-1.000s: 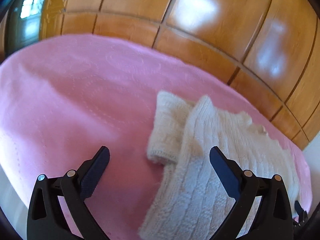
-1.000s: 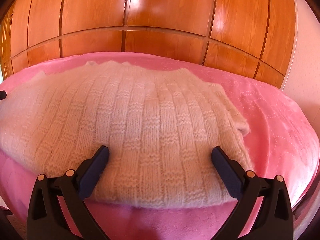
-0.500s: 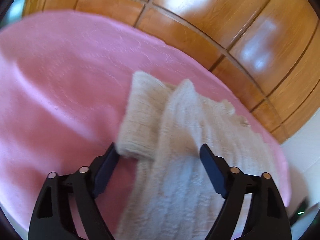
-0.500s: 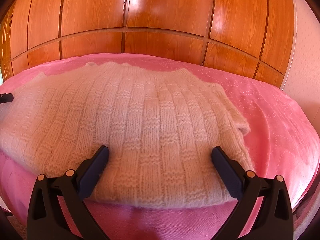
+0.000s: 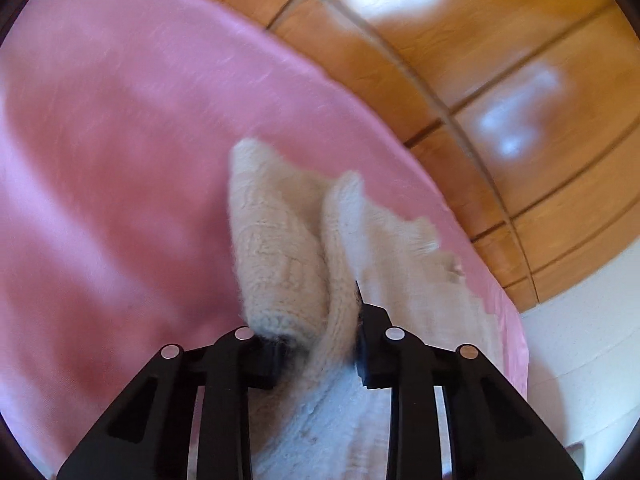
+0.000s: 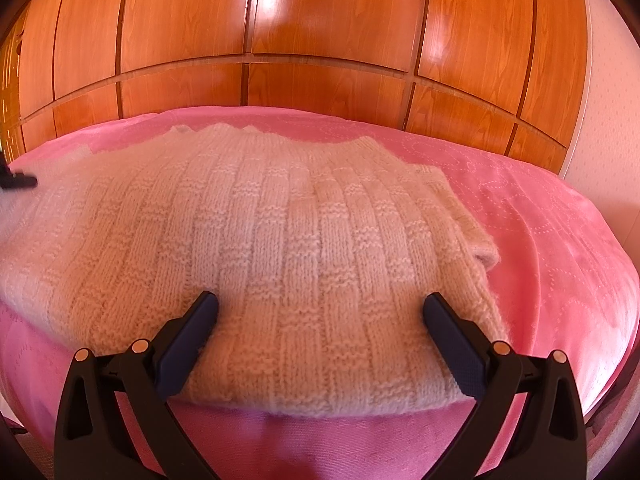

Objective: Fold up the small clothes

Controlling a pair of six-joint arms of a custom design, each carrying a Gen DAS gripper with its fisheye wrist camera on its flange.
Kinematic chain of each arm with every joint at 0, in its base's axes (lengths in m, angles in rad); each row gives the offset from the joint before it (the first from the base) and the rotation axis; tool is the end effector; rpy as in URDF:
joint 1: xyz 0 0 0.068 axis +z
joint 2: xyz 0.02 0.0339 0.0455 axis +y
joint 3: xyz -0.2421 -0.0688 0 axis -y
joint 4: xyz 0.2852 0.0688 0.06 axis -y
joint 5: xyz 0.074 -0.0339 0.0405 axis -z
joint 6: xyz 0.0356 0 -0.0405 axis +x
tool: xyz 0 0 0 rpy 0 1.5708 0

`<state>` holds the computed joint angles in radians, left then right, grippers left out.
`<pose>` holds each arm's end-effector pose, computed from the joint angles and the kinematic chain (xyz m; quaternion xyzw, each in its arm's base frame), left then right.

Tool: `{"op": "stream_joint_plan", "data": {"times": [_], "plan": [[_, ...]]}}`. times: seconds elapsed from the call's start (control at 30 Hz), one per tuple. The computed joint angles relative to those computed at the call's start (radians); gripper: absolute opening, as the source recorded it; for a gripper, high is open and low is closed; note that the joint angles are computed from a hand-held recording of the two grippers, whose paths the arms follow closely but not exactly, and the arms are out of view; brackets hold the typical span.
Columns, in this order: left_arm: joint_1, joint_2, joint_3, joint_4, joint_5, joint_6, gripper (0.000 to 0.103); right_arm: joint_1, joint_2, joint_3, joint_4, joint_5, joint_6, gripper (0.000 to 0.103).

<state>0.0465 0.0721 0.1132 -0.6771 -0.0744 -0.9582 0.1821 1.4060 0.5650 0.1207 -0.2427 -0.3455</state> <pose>0.1488 0.0096 0.1376 -0.4442 0.7738 -0.1684 0.4189 0.2903 0.0622 0.1082 -0.2840 0.8599 0.0765 0.4171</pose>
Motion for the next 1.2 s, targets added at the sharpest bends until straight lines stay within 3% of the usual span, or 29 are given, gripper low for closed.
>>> {"op": "stream_joint_plan", "data": {"times": [0.27,0.6,1.03,1.2], "plan": [[-0.264,0.291,0.242,0.134,-0.194,0.089,0.023,0.001,0.003,0.002,0.0,0.002,0.0,0.101],[-0.408,0.61,0.423,0.317,-0.242,0.122,0.02,0.008,-0.001,0.0,-0.003,0.007,0.007,0.101],[-0.519,1.016,0.63,0.505,-0.18,0.168,0.014,-0.01,0.006,0.002,-0.002,-0.035,0.006,0.101],[-0.526,1.158,0.682,0.537,-0.143,0.163,0.013,-0.037,-0.01,0.027,-0.07,-0.079,-0.072,0.101]]}}
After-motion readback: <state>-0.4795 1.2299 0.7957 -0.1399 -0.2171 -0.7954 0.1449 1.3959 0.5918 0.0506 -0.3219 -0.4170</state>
